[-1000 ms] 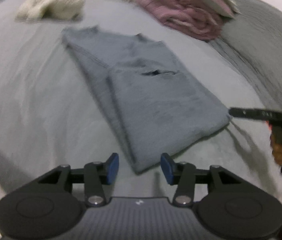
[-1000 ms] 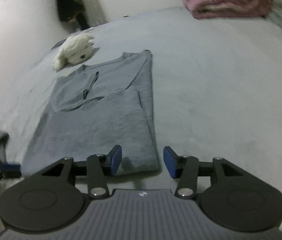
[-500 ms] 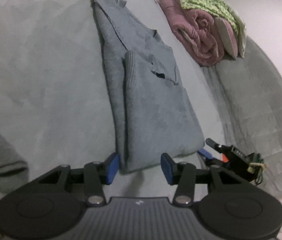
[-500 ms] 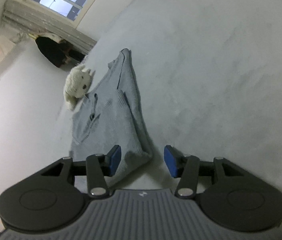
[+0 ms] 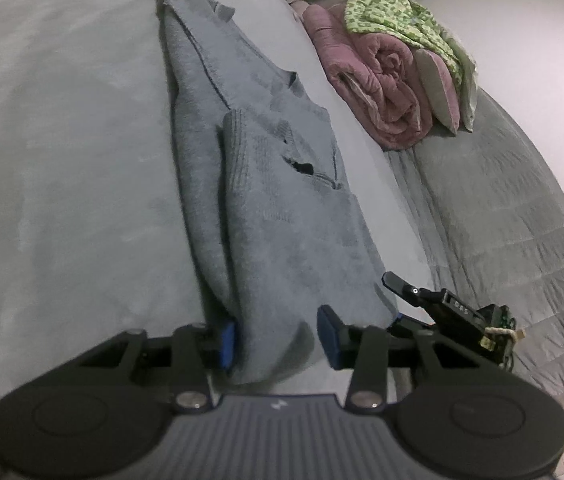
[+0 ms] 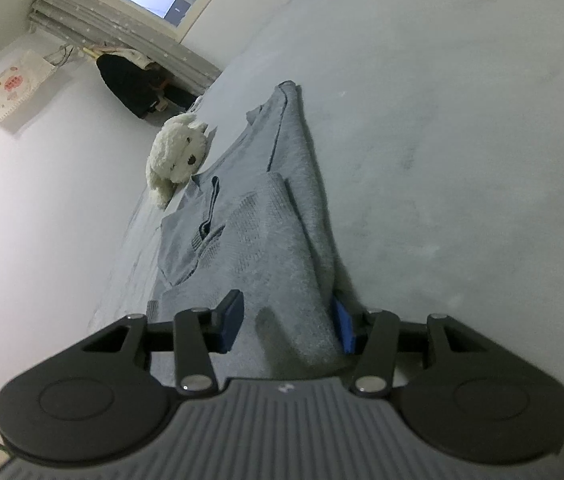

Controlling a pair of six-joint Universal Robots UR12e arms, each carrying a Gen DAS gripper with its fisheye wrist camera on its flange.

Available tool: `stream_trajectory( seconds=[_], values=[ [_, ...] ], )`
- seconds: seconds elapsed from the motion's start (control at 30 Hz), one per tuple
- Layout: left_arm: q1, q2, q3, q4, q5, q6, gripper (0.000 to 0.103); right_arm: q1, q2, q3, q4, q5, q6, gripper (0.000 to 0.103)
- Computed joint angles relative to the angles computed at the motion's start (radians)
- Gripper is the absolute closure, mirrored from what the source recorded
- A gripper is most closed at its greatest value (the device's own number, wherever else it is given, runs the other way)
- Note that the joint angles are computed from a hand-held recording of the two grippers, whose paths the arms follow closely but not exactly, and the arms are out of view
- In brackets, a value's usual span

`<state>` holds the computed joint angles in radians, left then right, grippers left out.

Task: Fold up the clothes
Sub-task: 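Grasp the folded edge of the sweater with both grippers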

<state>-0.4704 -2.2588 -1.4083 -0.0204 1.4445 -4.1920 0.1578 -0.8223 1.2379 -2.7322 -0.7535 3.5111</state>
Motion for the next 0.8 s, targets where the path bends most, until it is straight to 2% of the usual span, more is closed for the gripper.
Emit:
stream_trajectory(
  seconds=[0.03,0.07,0.13,0.17,0.33,0.57,0.8],
  values=[
    [-0.001,-0.001,0.004,-0.009,0.006,0.002,0.071,0.001,-0.003,0.002,0.007,-0.013,-0.004,0.06],
    [-0.002,-0.001,0.008,-0.02,0.015,0.001,0.075,0.003,-0.007,0.004,0.016,-0.028,-0.009,0.072],
    [-0.006,0.002,0.013,-0.048,0.037,-0.005,0.086,0.003,-0.009,0.005,0.032,-0.038,0.007,0.081],
    [-0.008,0.004,0.014,-0.057,0.047,-0.01,0.087,0.002,-0.01,0.006,0.032,-0.035,0.025,0.084],
    [-0.013,0.016,0.011,-0.076,0.067,-0.025,0.09,0.002,-0.021,0.012,0.032,-0.033,0.103,0.088],
    [-0.001,0.059,-0.036,-0.023,0.019,-0.075,0.091,0.008,-0.052,0.036,-0.002,-0.022,0.186,0.089],
    [-0.007,0.11,-0.083,-0.035,-0.015,-0.115,0.091,0.014,-0.11,0.088,0.024,-0.022,0.203,0.089]
  ],
)
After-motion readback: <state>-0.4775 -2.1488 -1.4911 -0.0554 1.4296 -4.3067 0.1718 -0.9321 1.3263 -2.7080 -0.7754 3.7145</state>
